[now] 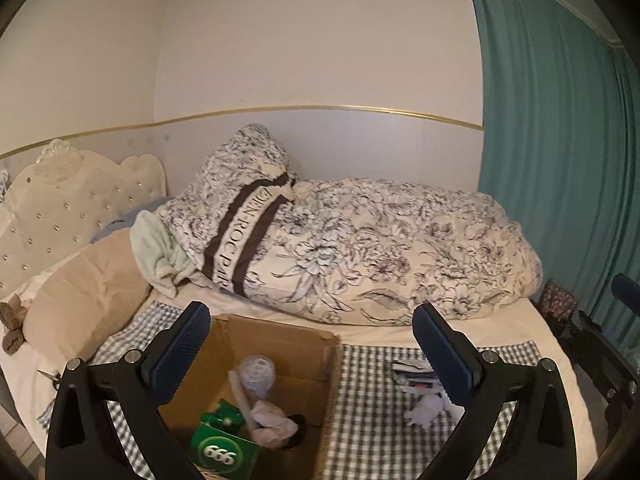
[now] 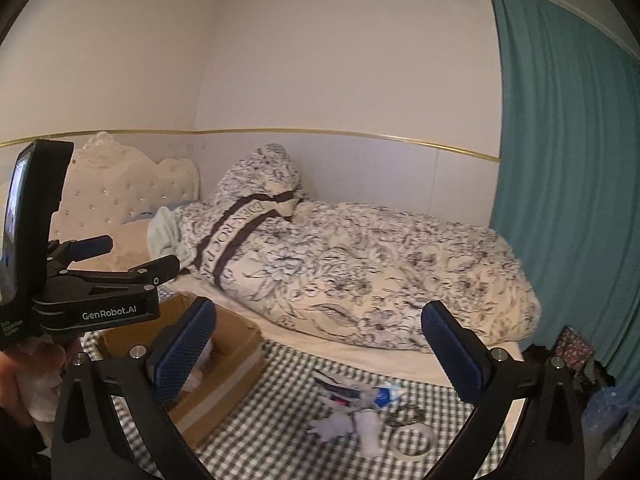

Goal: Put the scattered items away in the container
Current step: 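Withdraw both tools from the cardboard box back toward the remaining items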

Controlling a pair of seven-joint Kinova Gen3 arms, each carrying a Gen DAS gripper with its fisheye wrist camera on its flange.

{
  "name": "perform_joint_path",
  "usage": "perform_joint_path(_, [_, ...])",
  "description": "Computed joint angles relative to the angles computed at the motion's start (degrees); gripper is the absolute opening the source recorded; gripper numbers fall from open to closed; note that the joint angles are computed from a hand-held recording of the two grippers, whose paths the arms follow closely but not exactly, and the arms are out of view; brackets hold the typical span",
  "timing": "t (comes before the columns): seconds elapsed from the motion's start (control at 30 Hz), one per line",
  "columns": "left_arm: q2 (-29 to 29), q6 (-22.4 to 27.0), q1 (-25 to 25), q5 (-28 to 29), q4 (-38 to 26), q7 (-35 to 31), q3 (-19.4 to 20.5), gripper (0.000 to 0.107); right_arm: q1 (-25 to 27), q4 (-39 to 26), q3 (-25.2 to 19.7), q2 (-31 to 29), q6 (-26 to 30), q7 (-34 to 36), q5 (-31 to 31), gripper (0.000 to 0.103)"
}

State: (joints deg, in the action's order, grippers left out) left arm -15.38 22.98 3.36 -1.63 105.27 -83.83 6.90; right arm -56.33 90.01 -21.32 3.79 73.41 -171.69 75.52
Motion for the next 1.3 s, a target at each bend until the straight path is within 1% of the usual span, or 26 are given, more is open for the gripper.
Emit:
perform_joint_path(0.07, [0.5, -0.2, 0.2, 0.0, -0.3, 0.6, 0.8, 0.103, 0.0, 0.8, -0.1, -0.7, 0.9, -0.4, -0.2, 0.103])
perform_joint_path(0.2, [1.4, -0.8, 1.7, 0.8, -0.4, 0.8, 1.1, 0.103, 0.9, 2.5, -0.6, -2.0, 2.7, -1.6, -0.9, 0.103])
perform_joint_path(0.37, [3.2, -1.6, 3.3, 1.2, -0.8, 1.3, 1.9, 0.103, 2.5, 5.5, -1.7, -3.4, 5.0, -4.7, -1.1, 0.103])
perform_joint_path(0.5, [5.0, -2.5, 4.8, 0.8, -0.8, 1.0, 2.6, 0.103, 3.9, 6.8, -2.1, -4.1, 5.8, -5.9, -2.0, 0.103])
perform_joint_path(0.6, [6.3, -3.9, 5.4, -0.5, -0.1, 1.1, 3.5, 0.103, 5.2, 8.5, -2.2, -5.0, 5.4, -7.2, -3.0, 0.103])
perform_joint_path(0.7, [8.0, -5.6, 6.4, -0.9, 1.1, 1.0, 3.7, 0.103, 6.8, 9.6, -2.1, -5.2, 4.1, -7.9, -4.3, 0.103])
perform_joint_path(0.77, [9.9, -5.4, 6.6, -1.8, 0.8, 2.4, 4.4, 0.103, 7.6, 10.7, -2.0, -5.5, 3.3, -8.2, -4.8, 0.103])
perform_joint_path(0.8, [10.8, -5.1, 6.8, -2.8, 0.5, 3.4, 4.8, 0.103, 8.1, 11.2, -1.9, -5.6, 2.9, -8.3, -5.1, 0.103])
perform_joint_path(0.9, [12.9, -5.0, 7.5, -8.6, 0.2, 8.6, 5.9, 0.103, 9.6, 12.0, -1.3, -5.6, 1.3, -8.3, -6.5, 0.103])
perform_joint_path(0.97, [13.8, -5.2, 8.8, -9.3, 0.0, 9.1, 5.2, 0.103, 10.7, 12.6, -0.8, -5.6, 0.2, -8.6, -7.4, 0.103])
perform_joint_path(1.03, [14.7, -5.7, 10.1, -6.5, -0.1, 6.3, 4.1, 0.103, 12.0, 13.4, 0.0, -5.6, -1.9, -8.8, -8.4, 0.103])
perform_joint_path(1.1, [15.6, -6.2, 11.1, -5.8, -0.2, 5.1, 3.6, 0.103, 13.2, 14.2, 0.6, -5.9, -4.0, -8.6, -9.7, 0.103])
perform_joint_path(1.2, [17.7, -6.1, 12.9, -9.5, -0.6, 7.9, 2.9, 0.103, 14.9, 15.4, 1.3, -5.9, -6.1, -9.1, -11.1, 0.103])
perform_joint_path(1.3, [19.7, -6.4, 14.6, -11.1, -0.8, 9.1, 1.9, 0.103, 16.9, 16.6, 2.3, -6.3, -9.5, -9.4, -13.2, 0.103])
